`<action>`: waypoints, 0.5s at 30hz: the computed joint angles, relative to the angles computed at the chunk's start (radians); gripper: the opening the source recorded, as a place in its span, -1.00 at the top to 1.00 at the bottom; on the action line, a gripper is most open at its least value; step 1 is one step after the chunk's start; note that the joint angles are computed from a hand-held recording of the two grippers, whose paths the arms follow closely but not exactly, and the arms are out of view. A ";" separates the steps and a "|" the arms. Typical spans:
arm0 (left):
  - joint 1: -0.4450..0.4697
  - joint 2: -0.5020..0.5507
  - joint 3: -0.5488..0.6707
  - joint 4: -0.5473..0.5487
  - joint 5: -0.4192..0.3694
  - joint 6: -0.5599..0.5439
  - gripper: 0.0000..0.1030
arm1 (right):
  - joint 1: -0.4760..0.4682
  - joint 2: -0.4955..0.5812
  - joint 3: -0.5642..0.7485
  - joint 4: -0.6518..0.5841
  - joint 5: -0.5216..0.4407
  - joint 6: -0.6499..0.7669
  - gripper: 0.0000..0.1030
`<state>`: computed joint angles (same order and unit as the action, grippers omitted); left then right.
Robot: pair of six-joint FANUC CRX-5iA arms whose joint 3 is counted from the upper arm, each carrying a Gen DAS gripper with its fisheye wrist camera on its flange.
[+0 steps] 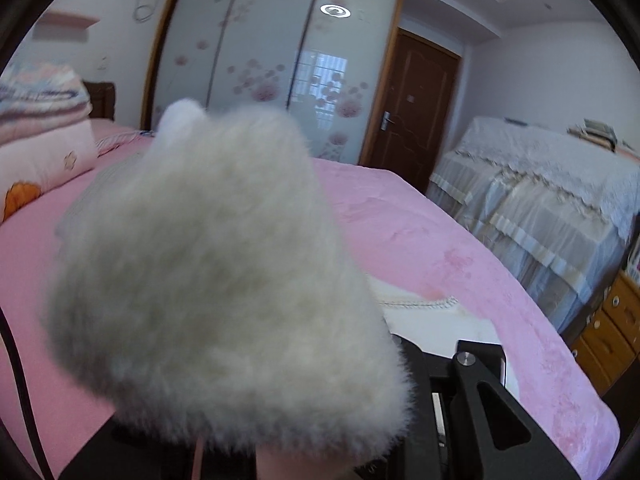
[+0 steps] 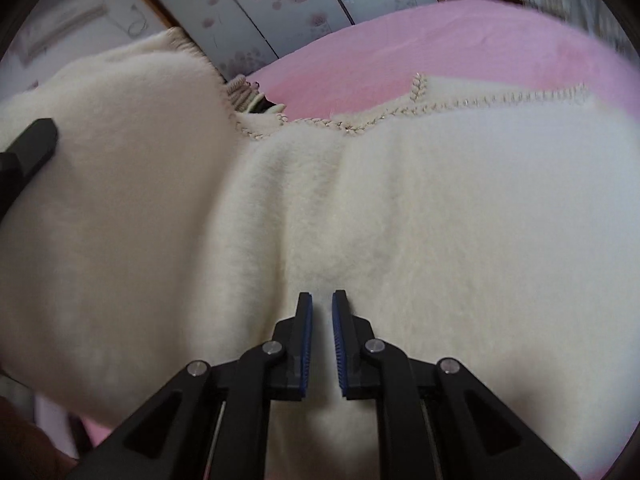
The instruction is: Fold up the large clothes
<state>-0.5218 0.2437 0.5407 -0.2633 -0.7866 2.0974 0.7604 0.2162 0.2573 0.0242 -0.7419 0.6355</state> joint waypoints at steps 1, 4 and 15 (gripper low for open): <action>-0.018 0.031 0.047 0.000 -0.018 -0.014 0.60 | -0.011 -0.036 -0.036 -0.037 0.033 0.004 0.83; -0.058 0.102 0.144 0.029 -0.045 -0.058 0.60 | 0.025 -0.168 -0.215 0.166 0.081 -0.194 0.83; -0.221 0.519 0.684 0.100 -0.432 -0.243 0.58 | 0.130 -0.412 -0.489 0.595 -0.387 -0.684 0.83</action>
<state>-0.7432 0.7629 1.2242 -0.1632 -1.2187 1.8548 0.8907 -0.1956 -0.2314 0.6191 -1.1289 -0.0489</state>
